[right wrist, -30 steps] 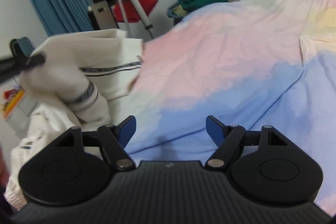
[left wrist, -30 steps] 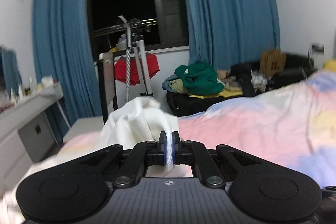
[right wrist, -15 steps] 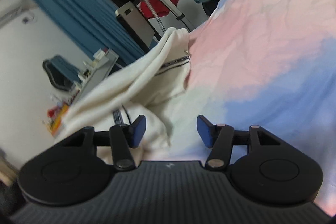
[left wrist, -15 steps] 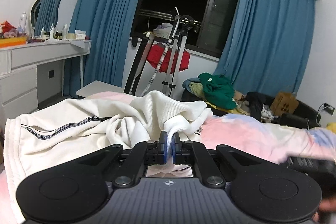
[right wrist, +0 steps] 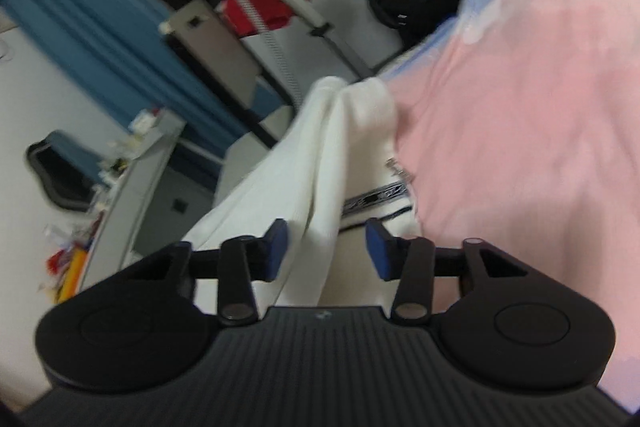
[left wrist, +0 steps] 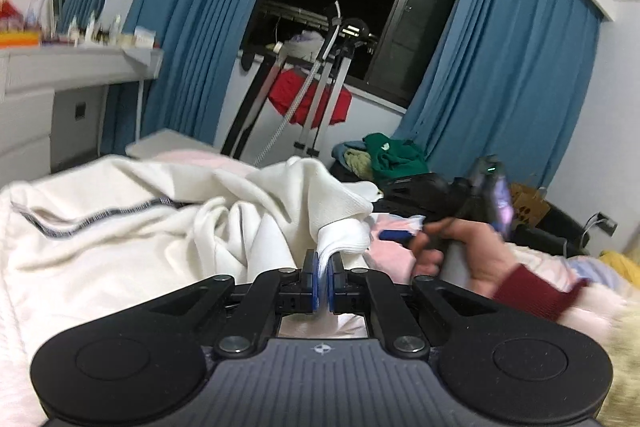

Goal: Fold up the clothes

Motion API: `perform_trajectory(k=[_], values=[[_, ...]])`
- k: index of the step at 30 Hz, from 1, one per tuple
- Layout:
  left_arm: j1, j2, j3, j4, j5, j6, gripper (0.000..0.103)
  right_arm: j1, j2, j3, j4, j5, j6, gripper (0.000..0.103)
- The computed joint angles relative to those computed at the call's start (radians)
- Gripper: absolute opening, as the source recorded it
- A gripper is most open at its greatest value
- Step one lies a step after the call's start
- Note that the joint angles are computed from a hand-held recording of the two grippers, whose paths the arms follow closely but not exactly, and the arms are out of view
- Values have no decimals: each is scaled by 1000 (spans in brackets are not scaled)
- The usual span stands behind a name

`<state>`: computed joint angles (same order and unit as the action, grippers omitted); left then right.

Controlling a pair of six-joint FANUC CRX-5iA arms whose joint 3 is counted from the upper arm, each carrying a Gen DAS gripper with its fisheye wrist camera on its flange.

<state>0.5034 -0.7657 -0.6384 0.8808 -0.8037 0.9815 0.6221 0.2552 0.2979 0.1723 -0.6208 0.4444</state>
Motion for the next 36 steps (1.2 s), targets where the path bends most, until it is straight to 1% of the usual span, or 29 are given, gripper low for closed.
perform_trajectory(k=[2,4,5,7,9,10,11,12,13,14,17,20,23,26,29,31,33,36], values=[[-4,15,-2,2,7,7,5,-8,30,8,32,9,-95,36],[-10,22,-4,2,11,7,5,-13,49,-12,113,44,-236,33],[-13,25,-4,3,14,6,5,-17,64,0,125,40,-253,32],[-19,32,-6,3,19,6,5,-26,102,61,78,17,-179,32],[-26,37,-9,4,23,1,5,-38,143,152,-15,-33,-38,32],[-29,38,-10,7,21,-3,5,-44,165,206,-65,-68,41,28],[-38,41,-11,11,26,-6,5,-46,189,258,-89,-113,104,18],[-49,43,-12,15,32,-9,5,-35,208,298,-60,-166,138,11],[-60,44,-10,6,41,-6,5,-24,211,306,-13,-184,145,9],[-68,43,-10,-1,51,-8,5,-18,197,284,24,-163,134,8],[-95,40,-18,5,73,-44,5,-24,124,199,65,-78,92,8],[-118,33,-37,53,81,-105,5,-27,62,167,98,-89,111,7],[-127,29,-54,112,61,-166,5,-29,-49,44,202,-23,40,7],[-124,21,-66,150,36,-210,5,-44,-172,-113,359,23,-98,7],[-102,27,-68,175,-21,-218,5,-79,-320,-315,543,54,-324,7],[-89,37,-62,177,-58,-217,5,-105,-420,-434,623,53,-436,7],[-94,44,-57,164,-62,-207,5,-120,-522,-539,629,48,-499,7],[-107,46,-51,119,-39,-180,5,-127,-666,-676,559,54,-563,7]])
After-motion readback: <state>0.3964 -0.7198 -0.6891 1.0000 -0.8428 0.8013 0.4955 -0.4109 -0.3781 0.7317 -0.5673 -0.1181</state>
